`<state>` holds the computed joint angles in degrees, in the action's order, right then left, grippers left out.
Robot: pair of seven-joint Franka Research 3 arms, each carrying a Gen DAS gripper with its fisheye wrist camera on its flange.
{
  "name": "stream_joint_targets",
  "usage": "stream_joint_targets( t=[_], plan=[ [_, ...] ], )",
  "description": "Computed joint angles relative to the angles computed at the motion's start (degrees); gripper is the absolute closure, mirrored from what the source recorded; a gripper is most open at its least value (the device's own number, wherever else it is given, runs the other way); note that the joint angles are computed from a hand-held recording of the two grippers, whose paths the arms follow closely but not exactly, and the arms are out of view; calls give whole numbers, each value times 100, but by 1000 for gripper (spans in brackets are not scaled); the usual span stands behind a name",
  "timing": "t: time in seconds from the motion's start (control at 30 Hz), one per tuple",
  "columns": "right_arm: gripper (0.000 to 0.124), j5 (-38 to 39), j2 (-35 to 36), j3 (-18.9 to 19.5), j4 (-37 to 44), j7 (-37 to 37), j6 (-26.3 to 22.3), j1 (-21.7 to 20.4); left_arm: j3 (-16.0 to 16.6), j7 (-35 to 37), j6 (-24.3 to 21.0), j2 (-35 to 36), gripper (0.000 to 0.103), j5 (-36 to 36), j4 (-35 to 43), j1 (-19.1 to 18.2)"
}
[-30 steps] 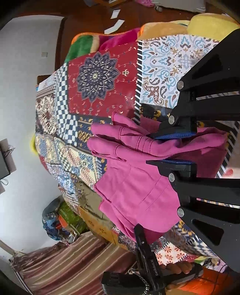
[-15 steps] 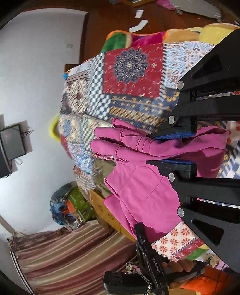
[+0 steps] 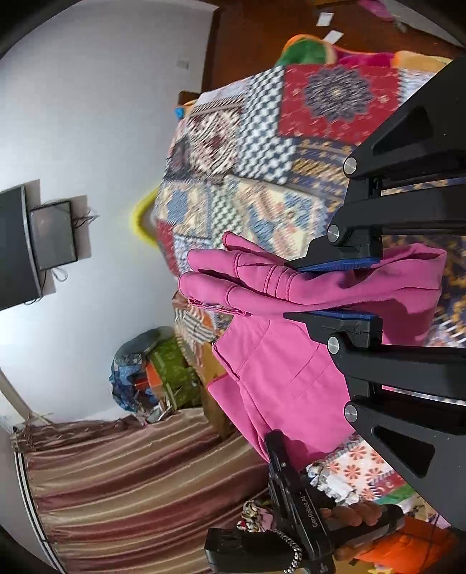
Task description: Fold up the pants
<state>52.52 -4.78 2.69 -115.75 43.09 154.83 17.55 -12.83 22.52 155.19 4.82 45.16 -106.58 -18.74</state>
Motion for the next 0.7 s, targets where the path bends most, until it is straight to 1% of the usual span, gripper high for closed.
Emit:
stream_joint_targets(
  t=[0.13,0.23,0.43,0.6,0.7],
  plan=[
    [108,-78,519,119,577,23,40,42,138,-17,107,66,97,48,74,153],
    [108,-179,909,235,1014,106,56,28,233,211,249,194,97,-127,171,317],
    [108,-401,1707,498,1893,319,130,-21,458,359,398,473,97,-157,354,521],
    [108,-977,2410,632,2602,739,207,40,655,579,432,834,97,-190,616,654],
    [108,-1438,2835,641,3004,1100,252,138,744,751,484,1114,97,-355,809,746]
  ],
)
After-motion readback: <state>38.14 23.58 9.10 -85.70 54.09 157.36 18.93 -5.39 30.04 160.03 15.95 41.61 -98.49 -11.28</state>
